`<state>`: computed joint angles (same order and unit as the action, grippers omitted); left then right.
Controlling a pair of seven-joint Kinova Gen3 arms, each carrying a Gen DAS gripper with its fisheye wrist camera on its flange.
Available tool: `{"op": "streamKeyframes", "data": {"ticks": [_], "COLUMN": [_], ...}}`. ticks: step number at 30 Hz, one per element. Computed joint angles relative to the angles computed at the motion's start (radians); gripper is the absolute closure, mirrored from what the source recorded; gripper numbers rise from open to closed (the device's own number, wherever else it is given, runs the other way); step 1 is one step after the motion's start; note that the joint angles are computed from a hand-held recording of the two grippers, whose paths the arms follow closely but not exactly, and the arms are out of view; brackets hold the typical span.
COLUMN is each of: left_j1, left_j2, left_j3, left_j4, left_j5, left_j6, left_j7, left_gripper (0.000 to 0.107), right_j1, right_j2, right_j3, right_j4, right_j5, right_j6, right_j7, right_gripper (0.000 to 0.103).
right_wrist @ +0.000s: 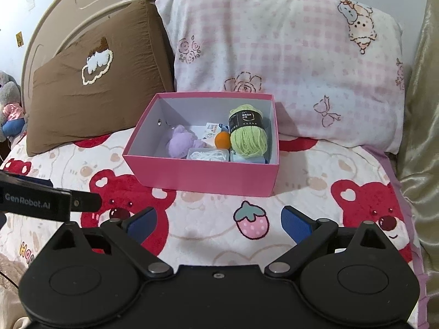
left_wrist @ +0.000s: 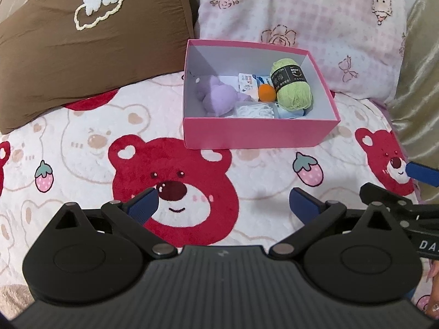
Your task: Organize objects
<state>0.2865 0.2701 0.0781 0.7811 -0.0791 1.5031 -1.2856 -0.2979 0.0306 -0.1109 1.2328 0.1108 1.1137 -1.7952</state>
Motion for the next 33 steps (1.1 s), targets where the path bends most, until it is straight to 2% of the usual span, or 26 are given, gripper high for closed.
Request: {"op": "streamKeyframes", "data": {"ticks": [7,10,13,20,28,33], "left_j1": [0.018,0.035,0.025,0.003,0.021,0.016], "left_j2": [0.011,0.018,0.025,0.024,0.019,0.015], "left_j3": [-0.004,-0.007,-0.006,-0.006,-0.010,-0.011], "left_j4": [-0.022,-0.032,-0.038,-0.018,-0.020,-0.020], "left_j5": [-0.025,-0.053,-0.033,-0.001,-0.037,-0.036], "left_j6": [0.029,0.041,0.059,0.067,0.073,0.079], "left_j7": [0.006,0.008,0.006,0.015,0.029,0.027], "left_gripper": [0.004,0.004,0.004,0.004,0.004,0.004], "right_j1": [-0.014,-0.039,-0.062,-0.038,-0.055,-0.086], "right_j2": [0.002,0.001,0.002,0.009,0.013,0.013], "right_j3": [-0.007,-0.022,-0.031,-0.010,-0.018,-0.032], "right_j4": [-0.024,-0.015,-0.004,-0.033,-0.043,-0.019], "right_j5": [0.006,0.081,0.147,0.047,0.071,0.159], "right_j6": [0.038,0.038,0.044,0.082,0.101,0.098], "right_j7": [-0.006,-0.045,-0.073,-0.062,-0.065,-0.109], "right_gripper": [0.004,0.004,0.004,0.004,0.004,0.004]}}
